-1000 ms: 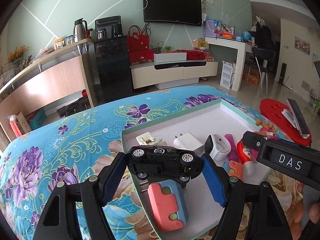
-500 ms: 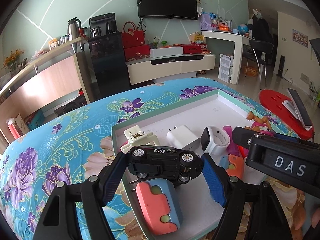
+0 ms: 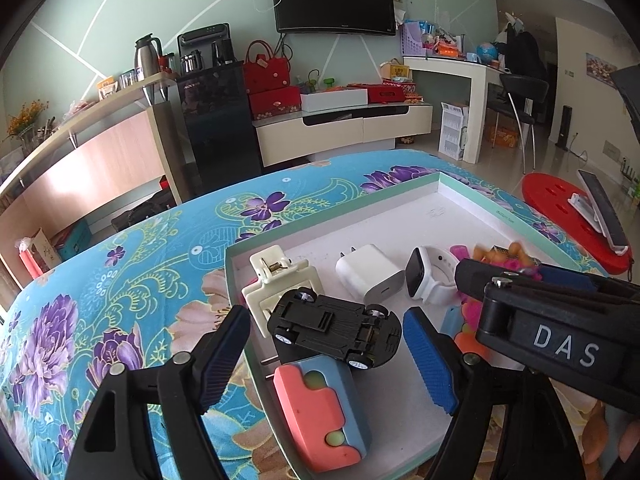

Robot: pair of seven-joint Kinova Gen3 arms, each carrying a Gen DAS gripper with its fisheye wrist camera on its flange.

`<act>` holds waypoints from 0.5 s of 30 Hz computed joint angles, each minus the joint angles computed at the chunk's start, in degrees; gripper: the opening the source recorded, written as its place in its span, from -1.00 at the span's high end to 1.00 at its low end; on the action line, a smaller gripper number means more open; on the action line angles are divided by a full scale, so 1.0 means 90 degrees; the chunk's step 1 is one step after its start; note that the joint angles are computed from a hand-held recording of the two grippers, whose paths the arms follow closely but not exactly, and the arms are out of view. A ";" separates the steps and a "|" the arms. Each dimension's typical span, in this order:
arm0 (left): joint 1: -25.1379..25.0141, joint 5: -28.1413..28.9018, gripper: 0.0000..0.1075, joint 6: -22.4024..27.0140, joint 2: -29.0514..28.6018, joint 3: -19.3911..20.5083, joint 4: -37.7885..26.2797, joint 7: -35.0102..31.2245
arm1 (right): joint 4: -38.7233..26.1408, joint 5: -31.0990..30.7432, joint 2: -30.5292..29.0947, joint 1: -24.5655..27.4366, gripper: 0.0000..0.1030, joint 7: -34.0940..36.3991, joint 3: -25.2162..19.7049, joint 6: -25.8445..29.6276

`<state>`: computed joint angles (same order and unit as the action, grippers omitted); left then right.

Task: Organize rigid objects
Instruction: 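Carry the car and figure into the tray and open both tools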

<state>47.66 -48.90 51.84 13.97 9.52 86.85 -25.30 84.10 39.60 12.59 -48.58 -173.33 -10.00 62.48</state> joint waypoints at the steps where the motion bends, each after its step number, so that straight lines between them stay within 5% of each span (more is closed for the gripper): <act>1: 0.0001 0.0002 -0.56 0.0007 -0.0005 -0.0001 -0.0001 0.0001 | 0.0002 0.0012 -0.0005 -0.0002 -0.52 -0.0006 0.0001 -0.0003; 13: 0.0014 -0.0077 -0.56 0.0269 -0.0138 0.0054 0.0007 0.0034 | -0.0086 0.0049 0.0002 -0.0042 -0.52 0.0073 -0.0009 0.0075; 15: 0.0003 -0.0104 -0.74 0.0313 -0.0194 0.0083 0.0041 0.0066 | -0.0119 0.0069 0.0008 -0.0063 -0.52 0.0083 -0.0014 0.0115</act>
